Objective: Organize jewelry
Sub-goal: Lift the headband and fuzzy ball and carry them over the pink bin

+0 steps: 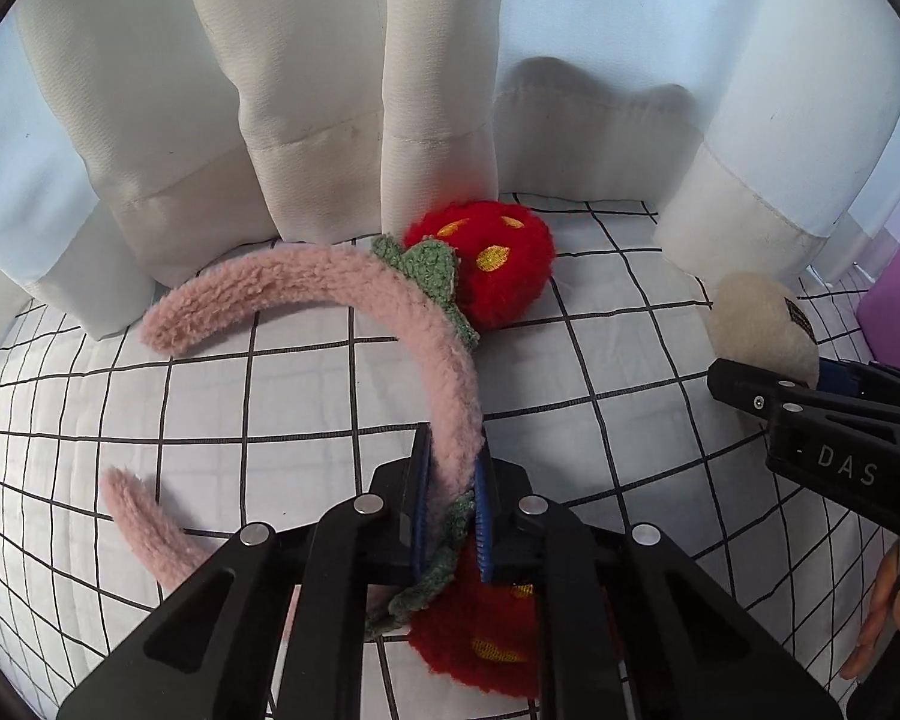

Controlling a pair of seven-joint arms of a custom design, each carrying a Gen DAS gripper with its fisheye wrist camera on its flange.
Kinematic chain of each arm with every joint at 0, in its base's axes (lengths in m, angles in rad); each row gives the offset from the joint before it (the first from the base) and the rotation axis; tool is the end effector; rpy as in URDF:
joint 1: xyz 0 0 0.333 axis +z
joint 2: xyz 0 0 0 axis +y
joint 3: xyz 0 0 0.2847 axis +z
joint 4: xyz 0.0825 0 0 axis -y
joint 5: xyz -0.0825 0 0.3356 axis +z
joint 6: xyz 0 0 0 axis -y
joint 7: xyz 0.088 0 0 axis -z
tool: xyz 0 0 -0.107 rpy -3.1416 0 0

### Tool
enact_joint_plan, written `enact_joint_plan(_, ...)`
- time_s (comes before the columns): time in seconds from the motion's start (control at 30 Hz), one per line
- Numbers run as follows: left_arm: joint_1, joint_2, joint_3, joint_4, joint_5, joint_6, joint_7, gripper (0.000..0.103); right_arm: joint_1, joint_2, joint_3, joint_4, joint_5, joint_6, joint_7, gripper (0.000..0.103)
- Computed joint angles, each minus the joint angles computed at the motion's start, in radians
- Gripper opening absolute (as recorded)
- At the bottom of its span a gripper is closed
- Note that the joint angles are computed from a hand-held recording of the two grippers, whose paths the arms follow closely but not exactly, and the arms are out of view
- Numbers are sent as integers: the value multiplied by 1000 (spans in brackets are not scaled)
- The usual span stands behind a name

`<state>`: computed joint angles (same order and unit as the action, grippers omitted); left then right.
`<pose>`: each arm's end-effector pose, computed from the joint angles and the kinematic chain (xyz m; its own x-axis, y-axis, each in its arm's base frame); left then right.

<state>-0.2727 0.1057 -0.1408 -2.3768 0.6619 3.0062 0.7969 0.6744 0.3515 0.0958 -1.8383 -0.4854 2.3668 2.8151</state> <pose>0.4404 -0.2416 0.3357 -0.2668 -0.9637 0.0056 -0.8191 0.2237 -0.5282 0.4396 0.4127 0.3563 -0.1626 -0.9867 -0.0022 -0.9160 0.1517 -0.3714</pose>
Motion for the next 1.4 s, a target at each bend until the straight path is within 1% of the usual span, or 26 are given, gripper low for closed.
enact_joint_plan(0.03,2,-17,2,-20,1,7,-5,11,4,-13,1,-15,-5,9,10,53)
enact_joint_plan(0.17,33,-104,-24,-116,-61,35,42,11,8,-92,14,-96,-28,44,51,53)
enact_joint_plan(0.27,48,-189,-49,-201,-153,55,123,11,12,-146,34,-143,-50,51,86,53)
enact_joint_plan(0.33,44,-251,-53,-261,-209,64,171,11,12,-182,49,-169,-63,55,114,53)
enact_joint_plan(0.4,25,-312,-53,-303,-275,47,216,11,8,-214,65,-189,-66,55,127,53)
enact_joint_plan(0.5,4,-388,-70,-338,-356,11,257,11,1,-266,87,-218,-77,50,140,53)
enact_joint_plan(0.57,4,-433,-86,-351,-391,-15,279,11,-15,-290,95,-228,-84,59,132,53)
enact_joint_plan(0.7,19,-513,-129,-370,-433,-36,305,11,-33,-360,123,-253,-106,59,144,53)
enact_joint_plan(0.77,17,-549,-133,-375,-450,-41,321,11,-36,-422,145,-272,-109,32,147,53)
enact_joint_plan(0.9,2,-616,-145,-364,-484,-60,338,11,-57,-518,184,-309,-117,2,144,53)
enact_joint_plan(1.07,-3,-637,-188,-298,-489,-71,341,11,-93,-661,230,-371,-99,-38,138,53)
enact_joint_plan(1.17,9,-621,-232,-243,-470,-74,323,11,-121,-754,261,-404,-96,-82,135,53)
enact_joint_plan(1.3,-3,-577,-272,-166,-445,-70,304,11,-156,-902,294,-463,-75,-147,126,53)
enact_joint_plan(1.4,-5,-522,-320,-94,-411,-65,275,11,-178,-1034,310,-507,-42,-224,104,53)
